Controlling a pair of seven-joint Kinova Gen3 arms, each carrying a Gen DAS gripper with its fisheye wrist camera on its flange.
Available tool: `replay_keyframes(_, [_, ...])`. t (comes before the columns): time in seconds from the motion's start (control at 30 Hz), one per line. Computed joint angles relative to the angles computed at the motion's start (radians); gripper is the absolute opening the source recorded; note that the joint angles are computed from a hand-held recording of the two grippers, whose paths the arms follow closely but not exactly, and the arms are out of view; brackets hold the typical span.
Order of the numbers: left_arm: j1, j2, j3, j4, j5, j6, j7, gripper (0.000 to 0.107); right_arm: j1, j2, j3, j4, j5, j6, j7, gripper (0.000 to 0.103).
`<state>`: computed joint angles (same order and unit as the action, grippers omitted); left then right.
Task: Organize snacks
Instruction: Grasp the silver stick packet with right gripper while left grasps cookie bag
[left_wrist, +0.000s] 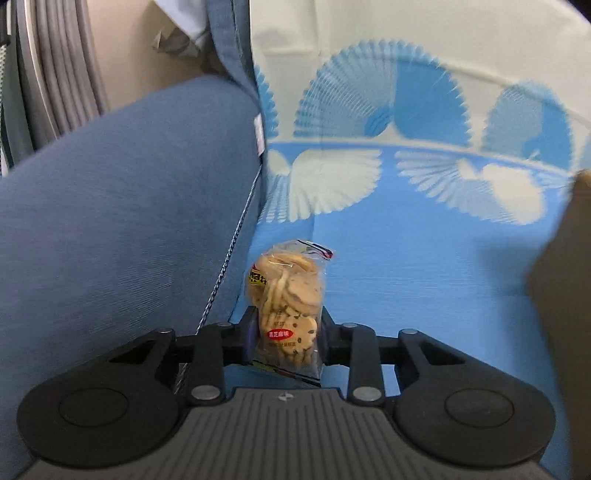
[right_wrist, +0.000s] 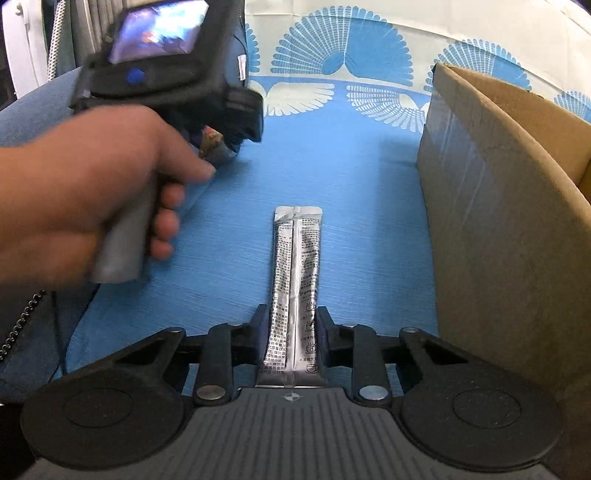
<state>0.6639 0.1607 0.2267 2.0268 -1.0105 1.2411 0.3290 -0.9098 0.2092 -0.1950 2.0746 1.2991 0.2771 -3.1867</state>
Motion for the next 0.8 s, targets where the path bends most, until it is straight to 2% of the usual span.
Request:
replay_keyframes(0.13, [0.069, -0.153, 0.086, 0.03, 0.098, -0.001, 0.026, 0.035, 0.001, -0.019, -0.01, 0.03, 0.075, -0.01, -0.06, 0.025])
replay_keyframes(0.2, [0.124, -0.206, 0.145, 0.041, 0.16, 0.015, 0.06, 0.035, -0.001, -0.041, -0.005, 0.049, 0.075, -0.028, -0.057, 0.025])
replay_keyframes(0.23, [0.167, -0.208, 0.164, 0.041, 0.178, 0.04, 0.098, 0.035, -0.017, -0.055, 0.012, 0.057, 0.051, -0.034, -0.031, 0.025])
replay_keyframes(0.3, [0.213, -0.209, 0.246, 0.044, 0.224, 0.077, 0.179, 0.036, -0.003, -0.087, -0.008, 0.074, -0.03, -0.034, 0.049, 0.025])
replay_keyframes(0.4, [0.196, -0.192, 0.373, 0.06, 0.303, 0.084, 0.301, 0.036, 0.089, -0.135, -0.116, 0.1, -0.152, -0.018, 0.149, 0.025])
replay_keyframes(0.47, [0.201, -0.195, 0.403, 0.073, 0.313, 0.083, 0.382, 0.04, 0.074, -0.166, -0.129, 0.113, -0.222, 0.017, 0.197, 0.025])
replay_keyframes(0.5, [0.216, -0.208, 0.399, 0.084, 0.298, 0.084, 0.413, 0.044, 0.053, -0.179, -0.133, 0.117, -0.234, 0.055, 0.197, 0.025])
replay_keyframes(0.53, [0.229, -0.215, 0.376, 0.094, 0.299, 0.069, 0.426, 0.055, 0.041, -0.188, -0.148, 0.12, -0.233, 0.096, 0.181, 0.027])
replay_keyframes(0.63, [0.269, -0.264, 0.269, 0.133, 0.327, -0.043, 0.384, 0.066, 0.035, -0.203, -0.179, 0.141, -0.225, 0.131, 0.132, 0.031])
replay_keyframes(0.67, [0.258, -0.281, 0.263, 0.146, 0.33, -0.077, 0.37, 0.073, 0.044, -0.205, -0.182, 0.148, -0.24, 0.11, 0.148, 0.032])
replay_keyframes(0.73, [0.206, -0.311, 0.293, 0.169, 0.334, -0.111, 0.361, 0.075, 0.056, -0.201, -0.185, 0.153, -0.256, 0.087, 0.187, 0.042])
replay_keyframes(0.8, [0.183, -0.33, 0.316, 0.188, 0.331, -0.135, 0.383, 0.075, 0.061, -0.202, -0.187, 0.158, -0.261, 0.078, 0.19, 0.046])
